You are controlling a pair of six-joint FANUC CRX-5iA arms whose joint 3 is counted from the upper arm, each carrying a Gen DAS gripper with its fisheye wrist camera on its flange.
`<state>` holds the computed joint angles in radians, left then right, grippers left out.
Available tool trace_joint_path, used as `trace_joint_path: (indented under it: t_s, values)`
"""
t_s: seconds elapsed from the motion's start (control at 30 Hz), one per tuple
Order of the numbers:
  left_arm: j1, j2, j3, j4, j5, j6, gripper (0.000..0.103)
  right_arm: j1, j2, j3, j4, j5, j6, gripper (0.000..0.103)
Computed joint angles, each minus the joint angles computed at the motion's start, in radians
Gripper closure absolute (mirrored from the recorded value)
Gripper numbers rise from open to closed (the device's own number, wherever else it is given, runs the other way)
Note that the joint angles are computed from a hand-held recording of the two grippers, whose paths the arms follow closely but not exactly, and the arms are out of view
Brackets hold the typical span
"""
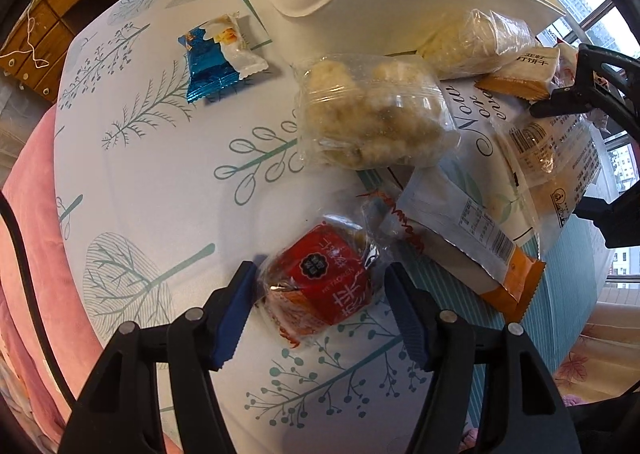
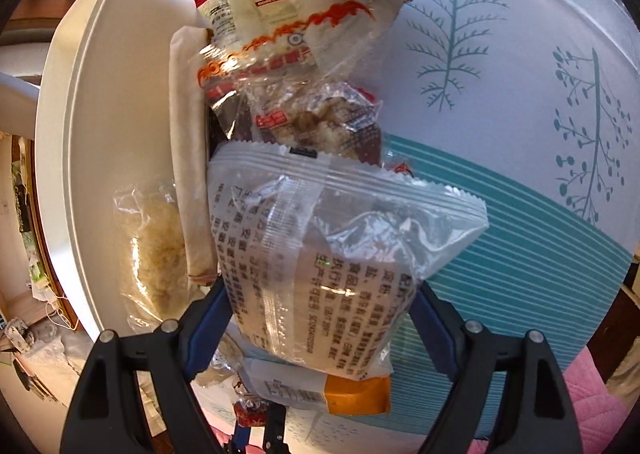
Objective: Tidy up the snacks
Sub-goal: 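Grasp the clear printed bread bag with the right gripper while the left grasps the red-wrapped snack, then carry both snacks over the white basket and open both grippers to release them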
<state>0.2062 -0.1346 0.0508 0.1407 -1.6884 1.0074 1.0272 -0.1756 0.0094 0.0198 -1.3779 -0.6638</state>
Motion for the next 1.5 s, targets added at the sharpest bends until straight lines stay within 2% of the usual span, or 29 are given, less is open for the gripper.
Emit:
trace_joint_path:
  t_s: [0.3,0.67,1.07,1.33,1.5]
  values:
    - [0.022,-0.007,-0.015,0.024,0.008,0.000,0.046,-0.032,0.060,0.081,-0.028,-0.016,0.066,0.027]
    - [0.050,-0.039,-0.027,0.038,-0.009,0.004,0.052,0.029,0.043,0.063,0.007,0.030,0.014,0.030]
    - [0.212,-0.110,-0.032,0.110,-0.055,-0.065,0.052,0.142,0.100,0.158,0.102,-0.010,0.047,0.030]
    - [0.345,-0.057,0.093,0.130,-0.175,-0.130,0.052,0.192,0.164,0.263,0.128,-0.033,0.145,0.030]
    - [0.363,-0.036,0.175,0.122,-0.215,-0.130,0.052,0.187,0.209,0.346,0.119,-0.055,0.247,0.030]
